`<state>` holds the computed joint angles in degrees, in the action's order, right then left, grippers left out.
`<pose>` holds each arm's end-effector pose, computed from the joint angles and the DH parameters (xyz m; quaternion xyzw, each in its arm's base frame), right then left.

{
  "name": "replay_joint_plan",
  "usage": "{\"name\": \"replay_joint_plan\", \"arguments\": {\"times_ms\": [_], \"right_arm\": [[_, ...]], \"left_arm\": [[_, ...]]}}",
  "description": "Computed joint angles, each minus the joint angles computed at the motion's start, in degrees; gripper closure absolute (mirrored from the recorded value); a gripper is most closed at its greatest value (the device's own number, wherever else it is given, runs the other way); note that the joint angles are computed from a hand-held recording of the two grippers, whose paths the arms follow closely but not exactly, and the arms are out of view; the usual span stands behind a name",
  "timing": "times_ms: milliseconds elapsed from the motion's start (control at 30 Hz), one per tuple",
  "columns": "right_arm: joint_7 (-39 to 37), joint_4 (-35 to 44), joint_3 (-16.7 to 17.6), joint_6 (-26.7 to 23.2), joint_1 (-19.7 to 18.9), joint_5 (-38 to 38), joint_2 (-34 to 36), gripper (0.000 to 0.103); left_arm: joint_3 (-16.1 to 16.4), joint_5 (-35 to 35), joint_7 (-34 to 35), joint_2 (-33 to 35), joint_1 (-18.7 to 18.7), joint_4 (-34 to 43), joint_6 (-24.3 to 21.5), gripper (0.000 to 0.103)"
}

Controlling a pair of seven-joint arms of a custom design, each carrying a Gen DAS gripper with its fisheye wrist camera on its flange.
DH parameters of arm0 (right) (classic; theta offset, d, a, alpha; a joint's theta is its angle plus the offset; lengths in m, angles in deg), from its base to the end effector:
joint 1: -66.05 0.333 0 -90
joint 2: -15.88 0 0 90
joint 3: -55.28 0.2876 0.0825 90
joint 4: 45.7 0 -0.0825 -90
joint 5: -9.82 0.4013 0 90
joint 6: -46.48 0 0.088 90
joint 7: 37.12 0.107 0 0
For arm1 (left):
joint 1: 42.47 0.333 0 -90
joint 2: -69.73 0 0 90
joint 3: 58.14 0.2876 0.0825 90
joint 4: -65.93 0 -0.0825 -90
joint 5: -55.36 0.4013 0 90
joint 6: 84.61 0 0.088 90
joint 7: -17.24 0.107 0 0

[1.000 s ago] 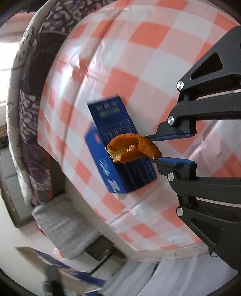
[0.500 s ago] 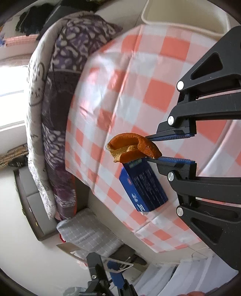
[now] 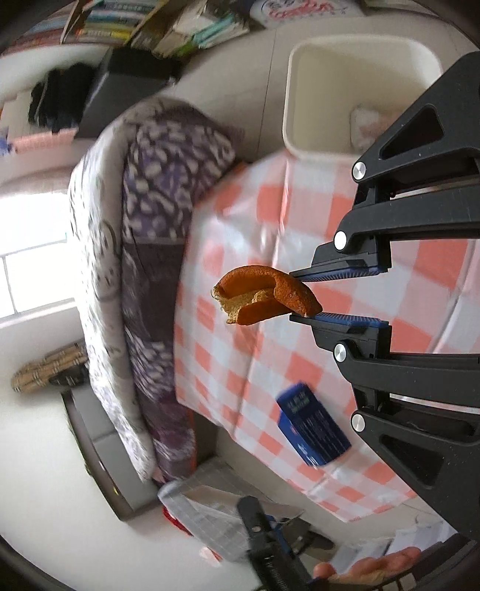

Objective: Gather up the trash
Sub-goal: 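Carry both items to the white bin while the right tool drops the peel inside, then release the small white-and-blue box into the bin with the left tool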

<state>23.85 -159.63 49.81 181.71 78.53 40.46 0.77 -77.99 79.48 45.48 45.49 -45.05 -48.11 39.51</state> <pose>0.5446 0.0682 0.6195 -0.7586 0.5236 -0.1096 0.3720 0.4554 -0.2058 0.6655 -0.8041 0.4574 -0.2552 0.2813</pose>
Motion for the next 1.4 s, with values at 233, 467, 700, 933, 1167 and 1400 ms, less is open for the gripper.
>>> {"name": "replay_joint_plan", "arguments": {"times_ms": [233,467,700,933,1167,1400], "right_arm": [[2.6,2.8,-1.9,-0.9,-3.3,-0.9,1.5,0.087],[6.8,5.4,-2.6,-2.5,-7.1,-3.0,3.6,0.087],[12.6,7.7,-2.7,-3.6,-11.0,-6.7,5.7,0.069],[19.4,6.6,-3.7,1.1,-14.2,-9.6,5.0,0.012],[20.7,6.4,-4.3,5.1,-15.9,-13.8,5.3,0.007],[21.3,6.2,-5.0,8.1,-17.6,-17.5,5.6,0.007]], "left_arm": [[-1.5,2.8,-0.5,4.8,-1.3,4.1,-1.1,0.041],[-1.5,5.7,-0.7,9.3,-4.5,7.9,-2.1,0.041],[-0.6,7.4,-1.1,13.8,-8.0,11.4,-0.3,0.041],[0.3,8.0,0.7,21.5,-12.9,17.6,2.8,0.041],[2.5,9.2,3.8,30.8,-19.8,26.4,2.5,0.041],[5.3,6.3,8.5,38.5,-25.1,34.0,3.4,0.04]]}}
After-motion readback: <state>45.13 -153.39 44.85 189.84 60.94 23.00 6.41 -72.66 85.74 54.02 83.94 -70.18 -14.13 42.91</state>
